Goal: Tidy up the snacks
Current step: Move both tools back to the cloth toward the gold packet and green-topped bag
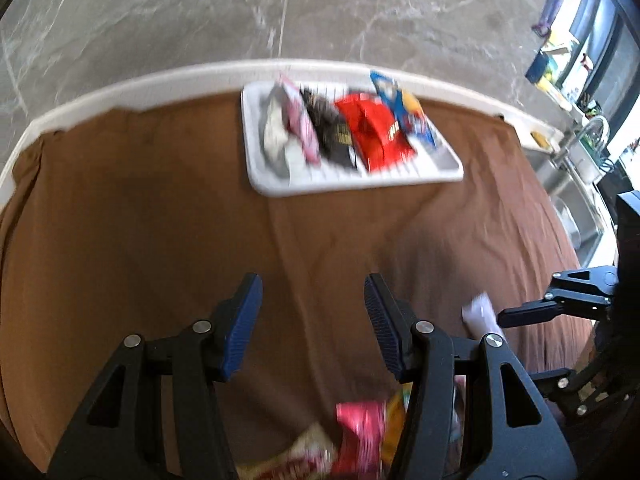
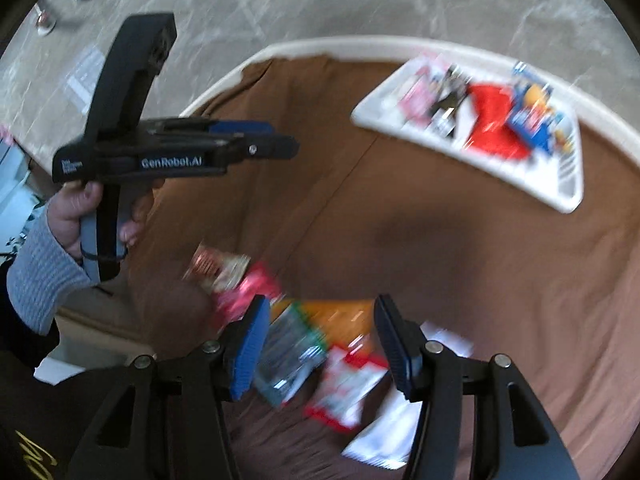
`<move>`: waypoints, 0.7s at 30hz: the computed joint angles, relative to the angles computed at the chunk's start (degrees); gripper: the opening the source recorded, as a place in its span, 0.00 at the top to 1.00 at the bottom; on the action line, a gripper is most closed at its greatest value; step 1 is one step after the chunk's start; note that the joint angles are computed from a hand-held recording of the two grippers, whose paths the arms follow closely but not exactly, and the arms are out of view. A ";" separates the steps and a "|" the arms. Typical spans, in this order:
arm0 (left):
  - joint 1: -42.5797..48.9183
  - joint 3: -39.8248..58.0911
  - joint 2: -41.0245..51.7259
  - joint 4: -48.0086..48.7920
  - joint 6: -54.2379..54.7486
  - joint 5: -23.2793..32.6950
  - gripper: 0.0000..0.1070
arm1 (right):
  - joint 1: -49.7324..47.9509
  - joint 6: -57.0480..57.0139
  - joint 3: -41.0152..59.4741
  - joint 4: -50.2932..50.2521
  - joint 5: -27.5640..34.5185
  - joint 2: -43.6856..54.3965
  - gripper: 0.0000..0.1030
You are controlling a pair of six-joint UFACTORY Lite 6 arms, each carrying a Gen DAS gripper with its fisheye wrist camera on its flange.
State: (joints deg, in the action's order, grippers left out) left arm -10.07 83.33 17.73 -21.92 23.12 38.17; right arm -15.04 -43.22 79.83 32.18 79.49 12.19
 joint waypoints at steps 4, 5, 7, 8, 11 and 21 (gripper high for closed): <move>1.01 -13.90 -10.10 -1.49 2.83 -0.83 0.52 | 2.47 0.81 -7.46 -0.22 0.60 -5.83 0.44; 1.17 -16.21 -11.93 -1.93 3.46 -0.72 0.52 | 3.01 1.13 -8.54 -0.24 0.38 -6.39 0.44; 1.36 -20.99 -15.68 -3.31 5.11 -0.42 0.52 | 3.94 1.79 -10.35 -0.33 0.05 -7.74 0.44; 1.31 -22.75 -17.14 -3.65 5.58 -0.24 0.52 | 4.40 2.24 -11.15 -0.31 -0.16 -8.10 0.44; 1.00 -27.30 -20.73 -4.38 7.07 0.14 0.52 | 5.03 3.68 -12.93 -0.37 -0.61 -8.86 0.44; 4.54 -32.43 -24.51 -5.80 9.97 1.29 0.52 | 7.37 8.32 -16.66 -1.84 -4.85 -7.86 0.44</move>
